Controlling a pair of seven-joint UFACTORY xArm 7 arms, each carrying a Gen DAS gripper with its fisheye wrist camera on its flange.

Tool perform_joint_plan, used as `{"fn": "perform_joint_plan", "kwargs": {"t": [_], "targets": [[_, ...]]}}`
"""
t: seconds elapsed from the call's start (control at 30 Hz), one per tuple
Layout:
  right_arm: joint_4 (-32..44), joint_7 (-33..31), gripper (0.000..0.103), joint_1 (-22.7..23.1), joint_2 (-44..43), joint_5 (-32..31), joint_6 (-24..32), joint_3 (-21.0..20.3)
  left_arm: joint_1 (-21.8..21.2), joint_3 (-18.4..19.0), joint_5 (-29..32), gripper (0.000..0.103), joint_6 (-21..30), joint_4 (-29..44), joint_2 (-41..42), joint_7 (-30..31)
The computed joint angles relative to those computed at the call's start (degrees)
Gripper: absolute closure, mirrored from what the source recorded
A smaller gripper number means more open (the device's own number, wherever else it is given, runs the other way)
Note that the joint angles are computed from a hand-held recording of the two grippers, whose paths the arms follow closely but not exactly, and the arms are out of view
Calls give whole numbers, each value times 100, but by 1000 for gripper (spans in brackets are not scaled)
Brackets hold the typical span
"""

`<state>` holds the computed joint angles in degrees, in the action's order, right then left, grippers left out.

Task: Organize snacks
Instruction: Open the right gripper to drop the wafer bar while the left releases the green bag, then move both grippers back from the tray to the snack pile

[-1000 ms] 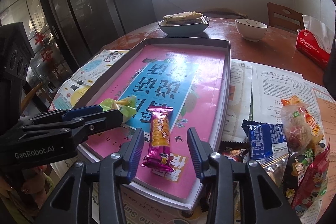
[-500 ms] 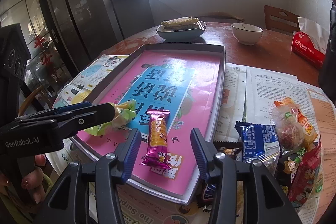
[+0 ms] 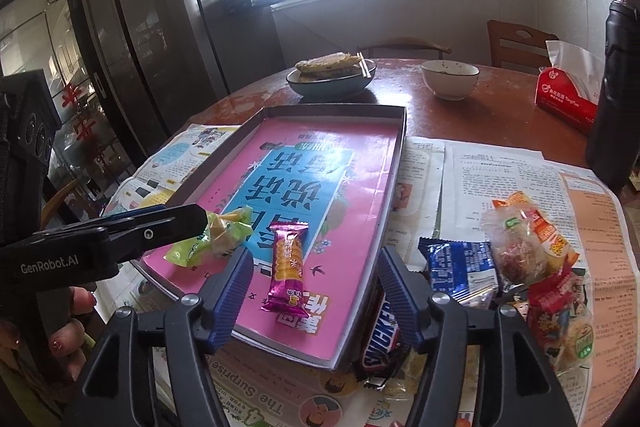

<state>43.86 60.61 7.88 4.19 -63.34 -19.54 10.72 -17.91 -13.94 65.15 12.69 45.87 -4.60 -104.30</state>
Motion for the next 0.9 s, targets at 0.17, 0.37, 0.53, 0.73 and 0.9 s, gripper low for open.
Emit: {"fn": "perform_joint_plan", "kwargs": {"t": [0.17,0.37,0.53,0.73,0.9], "targets": [[-237,-375,37,104,-211,446,-84,-137,-29,-33,-38,26,56,27,-40,66],[-521,-646,35,248,-499,756,-195,-411,-58,-78,-102,26,77,93,-52,184],[-811,-1026,35,402,-774,1185,-269,-654,-126,-107,-193,26,113,210,7,343],[-1033,-1246,34,547,-992,1433,-385,-954,-224,-112,-162,26,136,363,70,385],[-1232,-1476,32,581,-1161,1723,-465,-1097,-336,-106,-194,26,177,486,139,469]]}}
